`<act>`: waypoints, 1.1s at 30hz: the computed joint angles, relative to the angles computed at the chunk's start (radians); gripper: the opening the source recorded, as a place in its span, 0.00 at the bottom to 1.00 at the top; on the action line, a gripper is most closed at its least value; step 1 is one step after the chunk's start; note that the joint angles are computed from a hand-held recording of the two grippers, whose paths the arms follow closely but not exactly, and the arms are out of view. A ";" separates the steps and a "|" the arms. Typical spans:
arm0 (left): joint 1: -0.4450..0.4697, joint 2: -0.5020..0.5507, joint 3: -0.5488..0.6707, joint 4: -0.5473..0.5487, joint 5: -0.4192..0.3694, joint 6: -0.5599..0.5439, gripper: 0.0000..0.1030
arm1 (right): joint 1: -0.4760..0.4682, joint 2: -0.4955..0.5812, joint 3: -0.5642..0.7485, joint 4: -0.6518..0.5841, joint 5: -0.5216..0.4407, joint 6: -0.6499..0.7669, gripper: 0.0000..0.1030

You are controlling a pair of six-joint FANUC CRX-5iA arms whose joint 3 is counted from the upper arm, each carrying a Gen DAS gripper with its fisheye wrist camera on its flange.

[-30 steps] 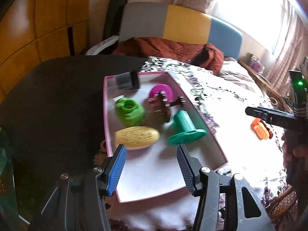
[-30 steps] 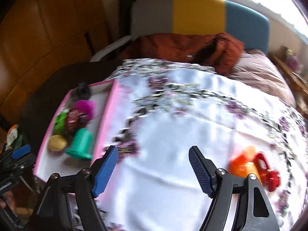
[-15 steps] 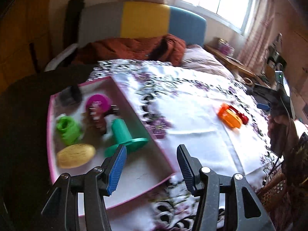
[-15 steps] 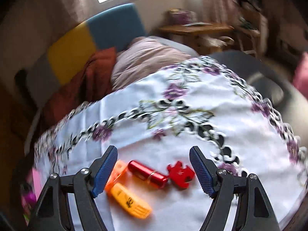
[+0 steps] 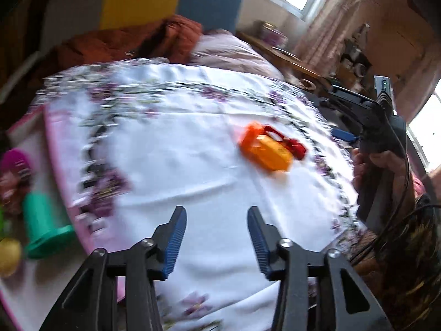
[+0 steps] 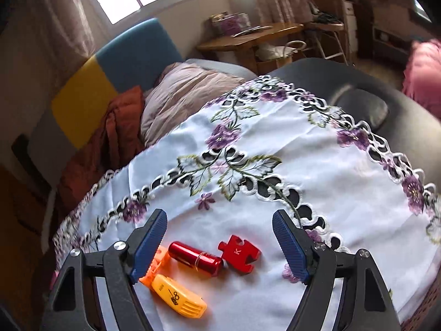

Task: Organize rigid objects
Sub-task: 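Move both tools back toward the orange and yellow toys on the cloth, then grasp the yellow HOL-printed toy with the left tool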

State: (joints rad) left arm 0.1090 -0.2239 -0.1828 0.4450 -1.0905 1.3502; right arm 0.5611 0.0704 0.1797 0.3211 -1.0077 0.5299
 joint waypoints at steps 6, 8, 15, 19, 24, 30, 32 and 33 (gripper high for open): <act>-0.079 0.153 0.091 0.081 0.005 0.005 0.42 | -0.019 -0.005 -0.004 -0.003 -0.003 -0.049 0.77; -0.111 0.205 0.138 0.075 0.001 0.035 0.41 | -0.024 -0.005 -0.004 -0.006 -0.005 -0.057 0.77; -0.178 0.351 0.276 0.031 -0.010 0.174 0.47 | -0.041 -0.020 -0.020 -0.020 0.011 -0.094 0.79; -0.202 0.410 0.350 -0.033 -0.032 0.279 0.54 | -0.047 -0.020 -0.016 -0.043 0.021 -0.081 0.79; -0.233 0.463 0.430 -0.113 -0.052 0.375 0.55 | -0.049 -0.024 -0.018 -0.056 0.032 -0.074 0.80; -0.254 0.469 0.446 -0.157 -0.072 0.271 0.25 | -0.057 -0.012 0.000 -0.093 0.021 -0.040 0.80; -0.245 0.438 0.405 -0.148 -0.061 0.218 0.25 | -0.060 -0.004 0.010 -0.108 0.012 -0.027 0.80; -0.230 0.408 0.364 -0.126 -0.055 0.179 0.25 | -0.063 -0.002 0.014 -0.119 0.009 -0.020 0.80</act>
